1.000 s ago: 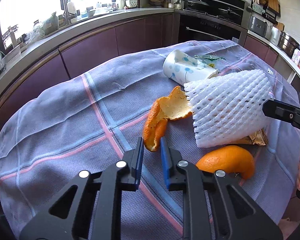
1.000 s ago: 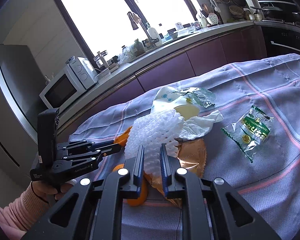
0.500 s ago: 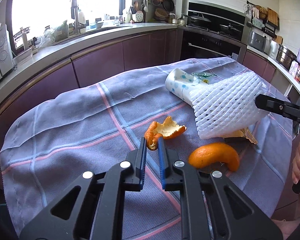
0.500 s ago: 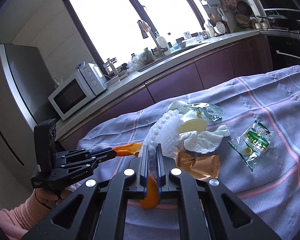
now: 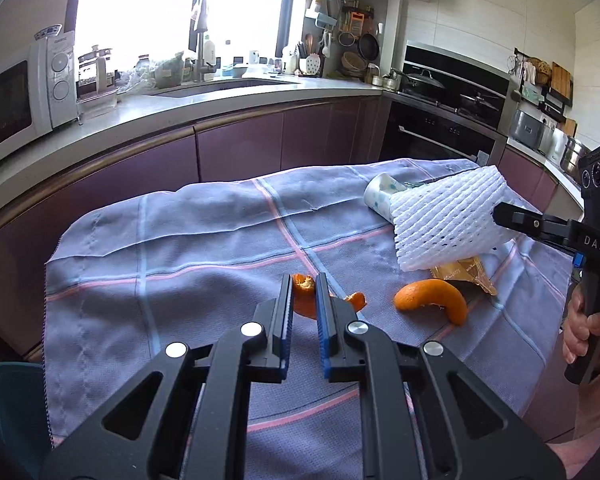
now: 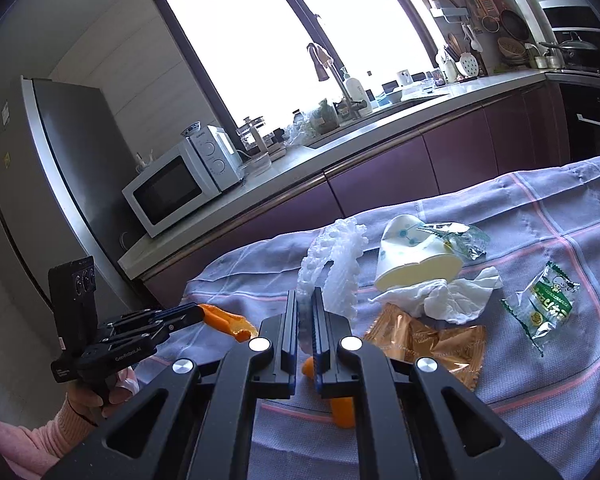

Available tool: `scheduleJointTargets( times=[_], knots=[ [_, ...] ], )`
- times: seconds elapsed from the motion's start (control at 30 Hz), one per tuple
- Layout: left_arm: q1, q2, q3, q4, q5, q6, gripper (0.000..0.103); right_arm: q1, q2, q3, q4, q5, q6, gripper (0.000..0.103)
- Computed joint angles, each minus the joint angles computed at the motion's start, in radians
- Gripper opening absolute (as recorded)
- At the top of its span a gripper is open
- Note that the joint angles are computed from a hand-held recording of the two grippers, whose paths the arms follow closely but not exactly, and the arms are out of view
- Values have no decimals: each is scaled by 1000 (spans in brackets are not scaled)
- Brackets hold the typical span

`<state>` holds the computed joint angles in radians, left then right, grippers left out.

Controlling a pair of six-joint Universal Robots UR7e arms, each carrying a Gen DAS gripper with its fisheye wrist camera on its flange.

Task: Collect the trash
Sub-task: 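Grasp an orange peel with the left tool while the right tool grasps another foam net, then carry peel and foam net to the teal bin and open both tools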

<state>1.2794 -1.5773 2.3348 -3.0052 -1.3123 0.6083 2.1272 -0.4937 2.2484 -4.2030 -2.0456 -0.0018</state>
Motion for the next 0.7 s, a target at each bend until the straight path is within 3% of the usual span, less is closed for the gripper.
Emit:
scheduleJointTargets(
  times=[0.7],
  knots=[
    [157,-237,-11,5,-38,-28,11,57,82,-243,342,201,-35,5]
  ],
)
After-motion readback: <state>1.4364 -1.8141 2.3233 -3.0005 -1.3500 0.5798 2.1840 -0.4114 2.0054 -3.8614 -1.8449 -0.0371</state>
